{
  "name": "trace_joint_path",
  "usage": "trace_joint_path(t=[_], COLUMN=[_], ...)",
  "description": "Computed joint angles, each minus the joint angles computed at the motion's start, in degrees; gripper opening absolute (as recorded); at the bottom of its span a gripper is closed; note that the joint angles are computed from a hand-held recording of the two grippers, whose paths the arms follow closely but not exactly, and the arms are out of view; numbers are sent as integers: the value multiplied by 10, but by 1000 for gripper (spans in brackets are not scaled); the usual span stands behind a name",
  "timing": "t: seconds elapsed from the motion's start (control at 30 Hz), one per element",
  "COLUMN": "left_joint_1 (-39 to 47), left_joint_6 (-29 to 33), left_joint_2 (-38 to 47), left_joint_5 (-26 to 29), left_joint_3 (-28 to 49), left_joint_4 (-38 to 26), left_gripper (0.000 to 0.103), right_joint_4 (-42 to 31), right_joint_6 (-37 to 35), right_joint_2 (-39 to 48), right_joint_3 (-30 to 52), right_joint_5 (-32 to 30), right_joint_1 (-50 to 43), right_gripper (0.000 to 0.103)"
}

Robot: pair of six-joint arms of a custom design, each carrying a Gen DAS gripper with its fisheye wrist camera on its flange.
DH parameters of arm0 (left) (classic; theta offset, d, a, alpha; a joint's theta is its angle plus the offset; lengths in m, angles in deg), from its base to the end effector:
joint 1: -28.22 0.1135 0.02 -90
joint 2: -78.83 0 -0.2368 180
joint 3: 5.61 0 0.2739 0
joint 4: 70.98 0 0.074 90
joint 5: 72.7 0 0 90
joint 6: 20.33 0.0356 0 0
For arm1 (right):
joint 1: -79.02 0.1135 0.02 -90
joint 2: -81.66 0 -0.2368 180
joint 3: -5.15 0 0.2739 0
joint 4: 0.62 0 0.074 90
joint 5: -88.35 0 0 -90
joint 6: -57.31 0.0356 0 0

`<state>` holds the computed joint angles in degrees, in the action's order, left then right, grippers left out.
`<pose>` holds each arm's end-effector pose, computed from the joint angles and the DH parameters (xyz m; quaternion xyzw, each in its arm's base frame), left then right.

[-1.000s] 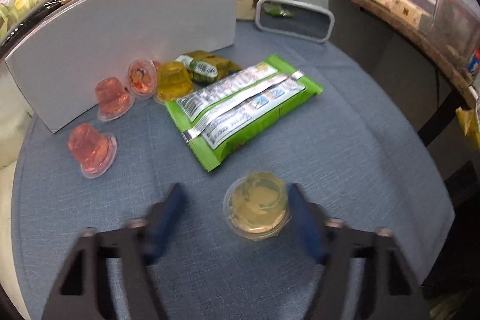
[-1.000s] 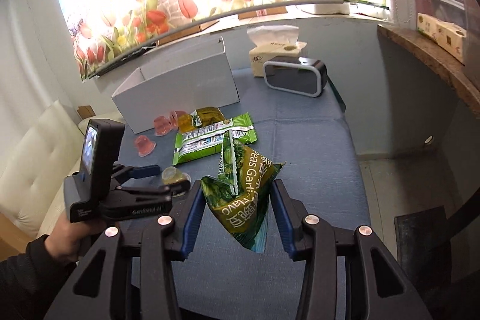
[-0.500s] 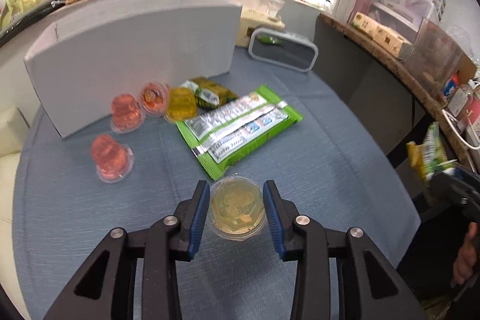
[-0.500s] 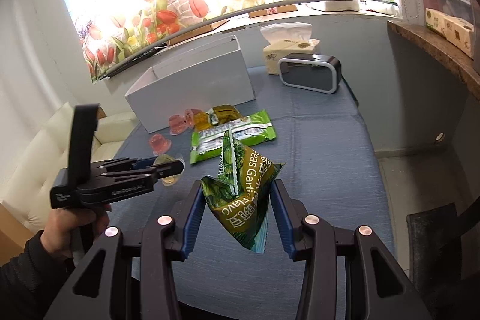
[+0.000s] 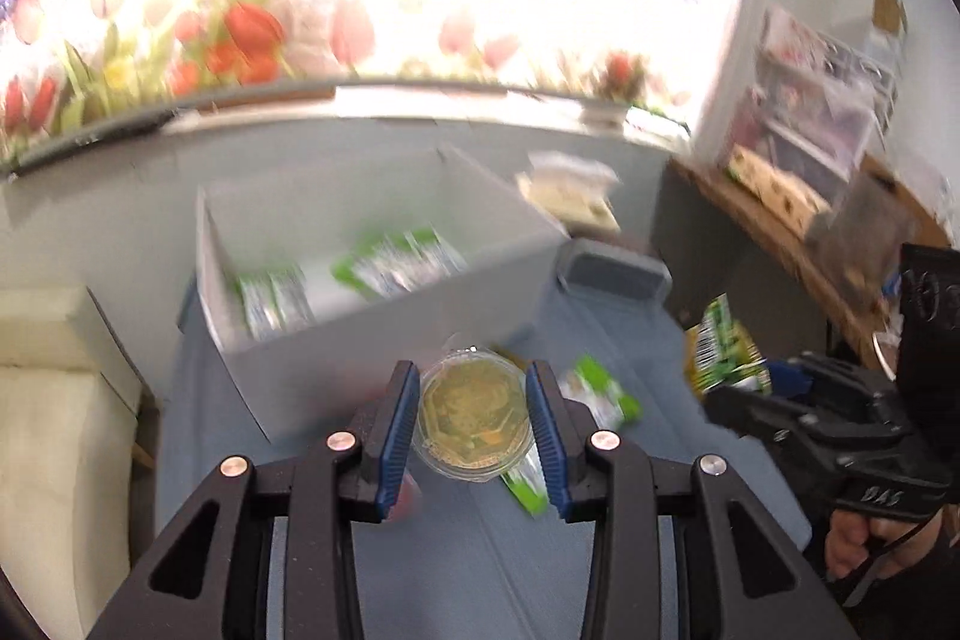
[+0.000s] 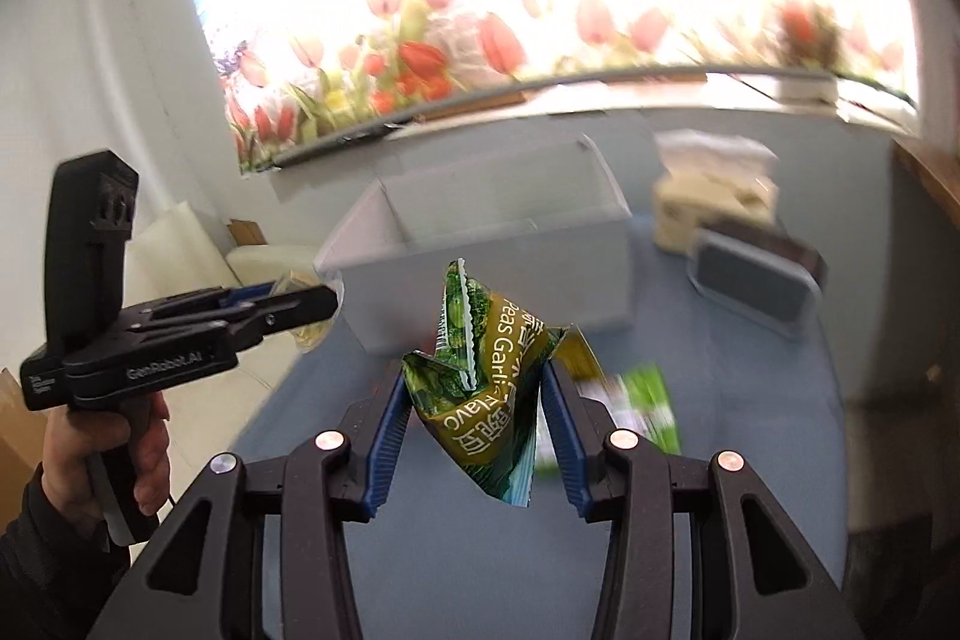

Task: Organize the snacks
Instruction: 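Carry the yellow jelly cup and triangular pack into the white box and release both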

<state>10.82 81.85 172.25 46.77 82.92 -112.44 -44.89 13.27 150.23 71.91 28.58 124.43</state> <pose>0.3569 -0.1302 0.2506 0.3206 0.8439 -0.2522 0.3484 0.2093 0.1868 0.2498 0.1018 0.8949 0.0894 0.4252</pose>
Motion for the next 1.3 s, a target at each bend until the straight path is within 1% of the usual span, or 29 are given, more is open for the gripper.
trace_joint_path(t=[0.07, 0.17, 0.3, 0.33, 0.4, 0.43, 0.47, 0.5, 0.53, 0.57, 0.6, 0.63, 0.67, 0.7, 0.73, 0.77, 0.8, 0.87, 0.93, 1.07, 1.1, 1.17, 1.23, 1.3], left_joint_1=[8, 19, 24, 25, 24, 24, 24, 22, 20, 18, 16, 14, 12, 11, 12, 17, 21, 27, 27, 26, 25, 23, 22, 22], left_joint_6=[-9, -23, -33, -34, -39, -41, -43, -43, -42, -40, -36, -32, -32, -33, -36, -45, -50, -54, -50, -40, -41, -42, -38, -28], left_joint_2=[41, 111, 220, 249, 333, 362, 410, 444, 460, 491, 504, 500, 481, 459, 450, 434, 425, 428, 422, 391, 391, 376, 345, 306], left_joint_5=[4, 8, -1, -2, -7, -9, -10, -16, -24, -35, -42, -52, -71, -85, -94, -91, -80, -70, -79, -86, -87, -88, -83, -80], left_joint_3=[66, 176, 332, 372, 490, 530, 599, 648, 668, 713, 730, 718, 676, 635, 615, 583, 567, 575, 567, 522, 528, 510, 468, 416], left_joint_4=[-14, -39, -86, -97, -144, -162, -195, -216, -226, -248, -254, -247, -216, -189, -171, -142, -130, -141, -141, -125, -143, -145, -132, -120], left_gripper=[41, 41, 41, 41, 41, 41, 41, 41, 41, 41, 41, 46, 53, 72, 94, 101, 103, 103, 103, 103, 103, 103, 103, 103], right_joint_4=[28, 51, 49, 51, 47, 39, 25, 10, 1, -6, -16, -24, -24, -15, 4, 16, 16, 4, -2, 6, 5, 5, 14, 28], right_joint_6=[-57, -108, -159, -165, -170, -173, -177, -182, -185, -186, -186, -186, -185, -184, -184, -186, -190, -197, -207, -215, -213, -207, -211, -239], right_joint_2=[50, 129, 240, 265, 316, 342, 374, 402, 420, 436, 448, 457, 459, 455, 444, 434, 427, 420, 404, 355, 344, 320, 292, 258], right_joint_3=[48, 132, 252, 278, 326, 350, 380, 408, 425, 439, 451, 459, 460, 451, 433, 418, 411, 408, 392, 336, 324, 298, 263, 219], right_joint_5=[-34, -77, -122, -138, -179, -188, -192, -199, -204, -207, -207, -200, -195, -197, -200, -203, -207, -189, -168, -143, -139, -133, -129, -137], right_joint_1=[-51, -105, -161, -176, -205, -216, -227, -236, -241, -246, -249, -250, -252, -255, -257, -259, -261, -259, -253, -243, -240, -234, -223, -212], right_gripper=[48, 48, 48, 48, 48, 48, 48, 48, 48, 49, 51, 54, 68, 88, 95, 97, 97, 97, 97, 97, 97, 97, 97, 97])
